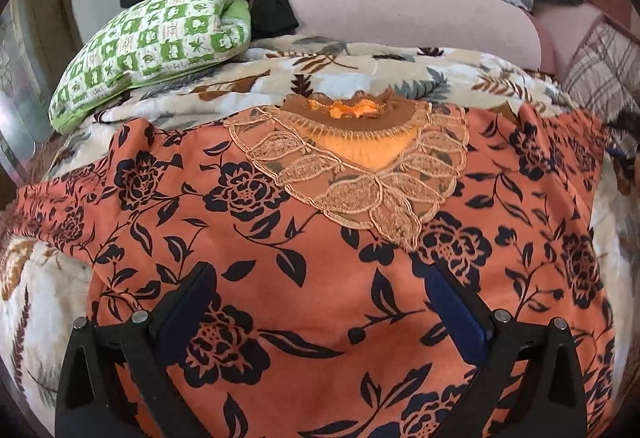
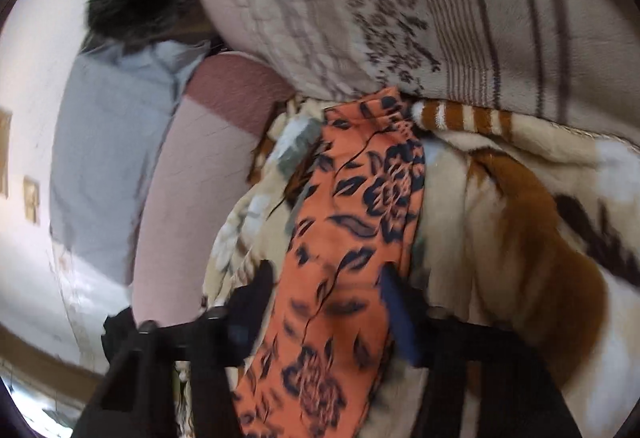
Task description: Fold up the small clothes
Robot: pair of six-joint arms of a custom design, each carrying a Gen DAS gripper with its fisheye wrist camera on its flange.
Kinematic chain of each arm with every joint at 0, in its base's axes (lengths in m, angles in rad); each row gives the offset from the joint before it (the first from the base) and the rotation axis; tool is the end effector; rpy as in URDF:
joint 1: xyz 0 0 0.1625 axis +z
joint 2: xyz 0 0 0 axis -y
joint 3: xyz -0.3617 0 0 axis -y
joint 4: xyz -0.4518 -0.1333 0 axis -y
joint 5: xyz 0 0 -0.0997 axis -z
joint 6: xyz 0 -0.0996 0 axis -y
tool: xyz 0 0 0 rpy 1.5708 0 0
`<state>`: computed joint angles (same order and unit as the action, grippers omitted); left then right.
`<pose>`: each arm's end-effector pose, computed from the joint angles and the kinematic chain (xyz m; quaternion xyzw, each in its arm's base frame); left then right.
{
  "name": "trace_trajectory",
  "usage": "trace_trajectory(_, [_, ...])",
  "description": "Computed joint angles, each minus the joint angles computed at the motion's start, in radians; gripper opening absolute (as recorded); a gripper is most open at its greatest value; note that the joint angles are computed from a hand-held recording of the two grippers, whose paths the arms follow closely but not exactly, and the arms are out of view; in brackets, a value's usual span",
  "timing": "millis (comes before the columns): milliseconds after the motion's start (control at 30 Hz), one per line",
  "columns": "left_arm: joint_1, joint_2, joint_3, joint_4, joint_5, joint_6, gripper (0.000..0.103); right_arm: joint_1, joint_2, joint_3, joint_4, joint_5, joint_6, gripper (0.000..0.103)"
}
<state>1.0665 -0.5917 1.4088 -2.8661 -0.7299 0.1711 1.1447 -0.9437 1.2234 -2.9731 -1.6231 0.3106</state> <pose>-0.1703 -0.7381 0.0217 0.2026 0.8689 -0.2790 0.3552 -0.2055 -0.7626 0.3774 -0.3177 -0.7845 0.5299 0.0528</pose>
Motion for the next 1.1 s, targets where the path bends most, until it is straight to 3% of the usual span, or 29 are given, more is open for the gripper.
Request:
trace_trajectory(167, [0.001,0.003,-0.001,-0.020,0.008,0.007,0.103,0.026,0.069,-0.100,0.045,-0.150,-0.022,0.047])
trace_trajectory(367, [0.007,0.006,-0.015,0.001,0.017,-0.008,0.103,0.048,0.091,-0.105,-0.020,-0.246,-0.061,0.047])
trace_trajectory(500, [0.009,0.014,-0.030,0.031,0.023,-0.023,0.103,0.043,0.107,-0.134,0.043,-0.286,-0.042,0.047])
trace_trajectory(600, [0.009,0.018,-0.036,0.053,0.025,-0.031,0.103,0.037,0.137,-0.172,0.027,-0.251,-0.044,0.044])
trace_trajectory(633, [0.009,0.017,-0.036,0.053,0.025,-0.029,0.103,0.036,0.147,-0.186,0.025,-0.245,-0.039,0.037])
trace_trajectory(667, [0.008,0.016,-0.035,0.052,0.029,-0.027,0.103,0.034,0.155,-0.197,0.016,-0.236,-0.033,0.020])
trace_trajectory(700, [0.008,0.015,-0.032,0.051,0.030,-0.027,0.103,0.029,0.158,-0.202,0.010,-0.215,-0.026,0.011])
trace_trajectory(800, [0.013,-0.005,-0.022,0.056,0.022,-0.050,0.103,0.017,0.129,-0.143,-0.072,-0.127,-0.006,0.009])
trace_trajectory(933, [0.018,-0.037,-0.002,0.031,0.029,-0.064,0.103,0.040,0.066,-0.035,-0.161,-0.065,-0.053,0.008])
trace_trajectory(1100, [0.034,-0.075,-0.008,0.043,0.059,-0.115,0.103,0.125,-0.031,0.130,-0.229,0.022,-0.145,0.008])
